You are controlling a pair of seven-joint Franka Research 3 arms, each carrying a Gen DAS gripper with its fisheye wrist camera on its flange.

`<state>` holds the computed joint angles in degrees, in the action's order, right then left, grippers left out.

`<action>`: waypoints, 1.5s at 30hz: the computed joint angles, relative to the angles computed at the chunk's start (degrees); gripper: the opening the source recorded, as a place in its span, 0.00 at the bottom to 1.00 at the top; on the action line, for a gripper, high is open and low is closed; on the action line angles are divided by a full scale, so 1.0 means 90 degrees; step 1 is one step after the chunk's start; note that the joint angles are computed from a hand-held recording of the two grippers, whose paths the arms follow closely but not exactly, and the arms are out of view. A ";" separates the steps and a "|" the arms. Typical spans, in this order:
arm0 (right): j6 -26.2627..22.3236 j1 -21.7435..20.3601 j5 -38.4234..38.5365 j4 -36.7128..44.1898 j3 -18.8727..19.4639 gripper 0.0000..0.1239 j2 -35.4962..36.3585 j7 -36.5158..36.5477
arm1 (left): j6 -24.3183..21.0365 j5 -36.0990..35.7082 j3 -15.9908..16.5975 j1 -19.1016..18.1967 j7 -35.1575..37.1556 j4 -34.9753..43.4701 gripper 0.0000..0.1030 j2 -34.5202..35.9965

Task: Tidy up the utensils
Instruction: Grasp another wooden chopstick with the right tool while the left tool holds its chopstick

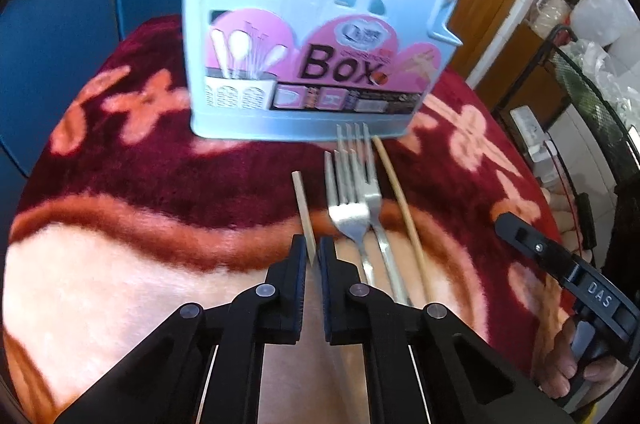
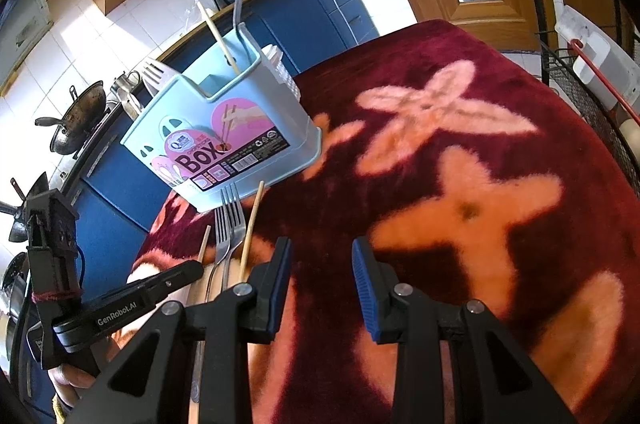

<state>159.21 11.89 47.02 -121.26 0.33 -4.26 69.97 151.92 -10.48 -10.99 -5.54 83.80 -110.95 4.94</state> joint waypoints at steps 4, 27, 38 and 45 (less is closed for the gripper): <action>-0.0149 0.0011 -0.0208 0.0094 0.0029 0.28 0.0033 0.0104 | 0.0046 0.0316 0.0110 0.0045 -0.0384 -0.0078 0.04 -0.0053; -0.2838 0.0130 -0.3078 0.2477 0.0240 0.27 0.1444 0.1436 | -0.1686 -0.0483 0.0010 0.0365 0.1218 0.1033 0.08 0.0501; -0.3995 0.0057 -0.3211 0.3850 0.0255 0.12 0.2346 0.1571 | -0.2244 -0.0492 -0.0042 0.0431 0.1628 0.1566 0.08 0.0823; -0.3681 -0.0105 -0.2604 0.3371 0.0281 0.05 0.2076 0.1409 | -0.2008 -0.0805 -0.0065 0.0491 0.1633 0.1369 0.06 0.0723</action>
